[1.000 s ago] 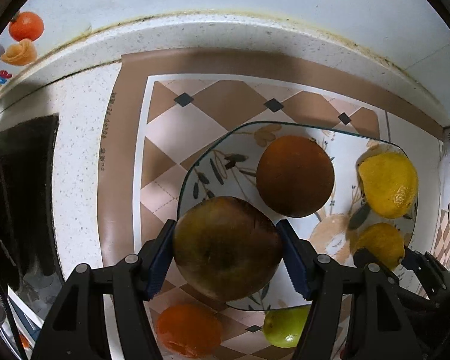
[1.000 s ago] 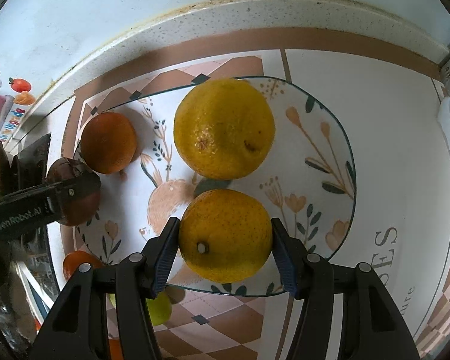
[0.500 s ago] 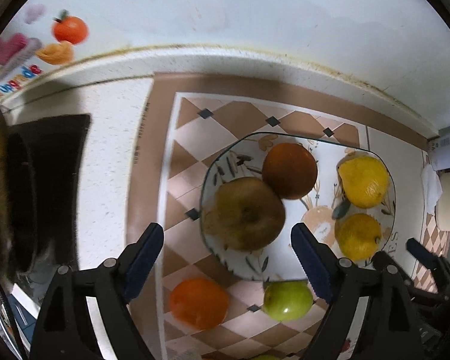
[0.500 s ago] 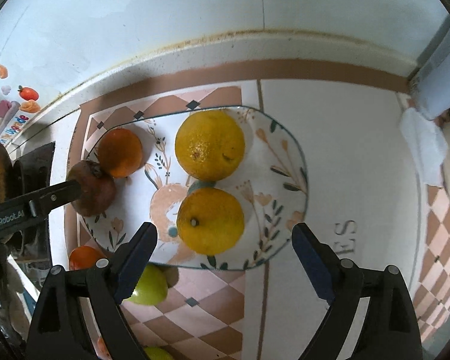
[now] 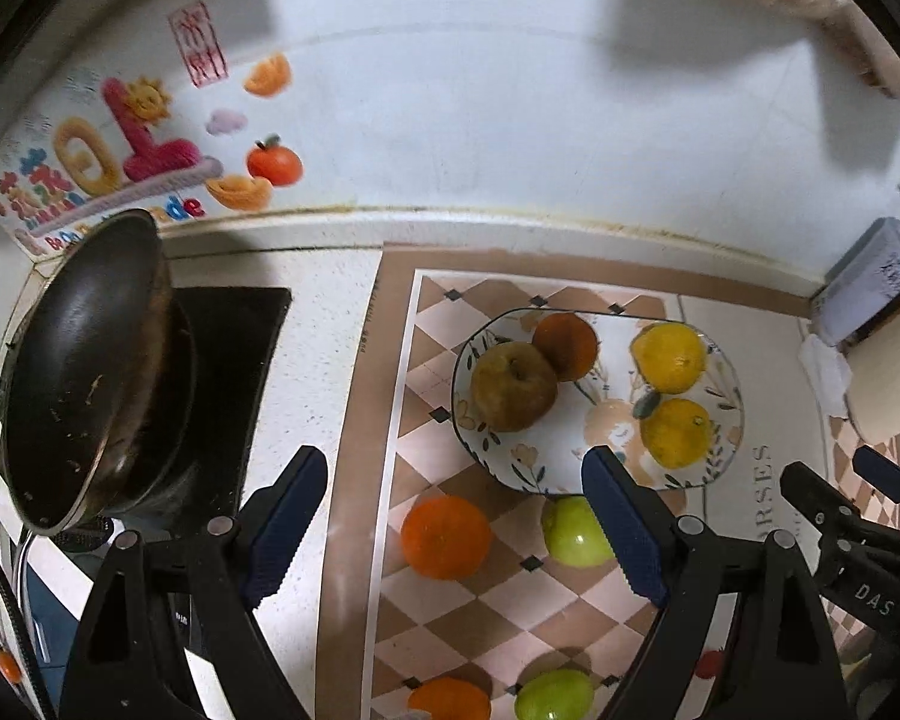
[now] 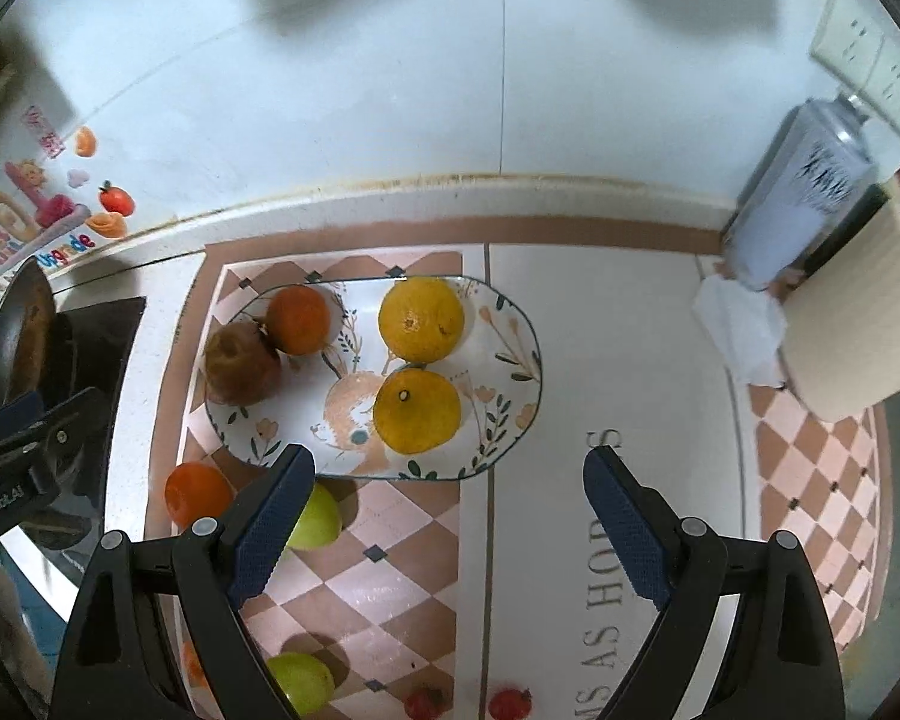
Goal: Organize fruits
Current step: 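Grasp an orange with the left tool while the right tool grasps a green apple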
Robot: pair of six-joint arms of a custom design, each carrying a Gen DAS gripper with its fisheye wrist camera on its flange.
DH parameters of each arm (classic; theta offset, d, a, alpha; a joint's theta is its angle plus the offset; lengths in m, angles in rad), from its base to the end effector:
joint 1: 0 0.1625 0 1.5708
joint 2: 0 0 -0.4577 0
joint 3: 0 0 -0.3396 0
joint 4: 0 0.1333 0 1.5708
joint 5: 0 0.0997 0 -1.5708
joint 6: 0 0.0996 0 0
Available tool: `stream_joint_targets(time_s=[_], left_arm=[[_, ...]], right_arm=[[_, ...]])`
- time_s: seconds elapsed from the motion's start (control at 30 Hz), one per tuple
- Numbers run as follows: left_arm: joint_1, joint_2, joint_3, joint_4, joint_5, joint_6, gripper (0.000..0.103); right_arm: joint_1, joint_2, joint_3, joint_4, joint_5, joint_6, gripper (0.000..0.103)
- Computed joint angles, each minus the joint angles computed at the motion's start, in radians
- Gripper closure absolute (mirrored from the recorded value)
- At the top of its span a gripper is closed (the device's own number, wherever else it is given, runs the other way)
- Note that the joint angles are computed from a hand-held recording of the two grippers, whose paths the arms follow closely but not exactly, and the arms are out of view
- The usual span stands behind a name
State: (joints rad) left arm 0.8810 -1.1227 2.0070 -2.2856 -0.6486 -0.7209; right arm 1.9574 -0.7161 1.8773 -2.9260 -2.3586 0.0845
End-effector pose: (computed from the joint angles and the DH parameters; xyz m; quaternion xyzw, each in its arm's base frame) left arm -0.1552 -0.5223 0.2362 0.0238 0.8928 -0.2297 0.3867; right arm 0.2812 -0.5246 0.1017 0.1016 -0.9142 0.1761 0.3506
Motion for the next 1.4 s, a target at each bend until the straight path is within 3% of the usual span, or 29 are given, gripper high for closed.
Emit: stream_joint_targets(time_s=[0.4, 0.6, 0.73, 0.77, 0.9, 1.07, 1.27, 1.4], left_arm=[[-0.154, -0.137, 0.151, 0.024, 0.039, -0.105, 0.016], [-0.191, -0.174, 0.180, 0.057, 0.016, -0.160, 0.016], [-0.202, -0.191, 0.185, 0.119, 0.021, -0.202, 0.015], [-0.200, -0.194, 0.184, 0.157, 0.026, -0.228, 0.003], [-0.186, -0.204, 0.191, 0.349, 0.057, -0.371, 0.000], [-0.138, -0.211, 0.225, 0.488, 0.029, -0.510, 0.000], [-0.085, -0.207, 0.268, 0.509, -0.050, -0.553, 0.000], [-0.051, -0.207, 0.292, 0.446, -0.108, -0.543, 0.000]], right_arm=[[0.120, -0.084, 0.143, -0.109, -0.034, 0.051, 0.010], [0.143, -0.101, 0.174, -0.127, -0.015, 0.079, 0.010], [0.124, -0.109, 0.199, -0.118, 0.053, 0.100, 0.010], [0.114, -0.107, 0.206, -0.112, 0.080, 0.104, 0.010], [0.042, -0.083, 0.242, -0.065, 0.250, 0.150, 0.010], [-0.081, 0.018, 0.270, -0.025, 0.446, 0.204, 0.010], [-0.150, 0.116, 0.264, -0.020, 0.519, 0.214, 0.017], [-0.159, 0.158, 0.250, -0.002, 0.520, 0.196, 0.033]])
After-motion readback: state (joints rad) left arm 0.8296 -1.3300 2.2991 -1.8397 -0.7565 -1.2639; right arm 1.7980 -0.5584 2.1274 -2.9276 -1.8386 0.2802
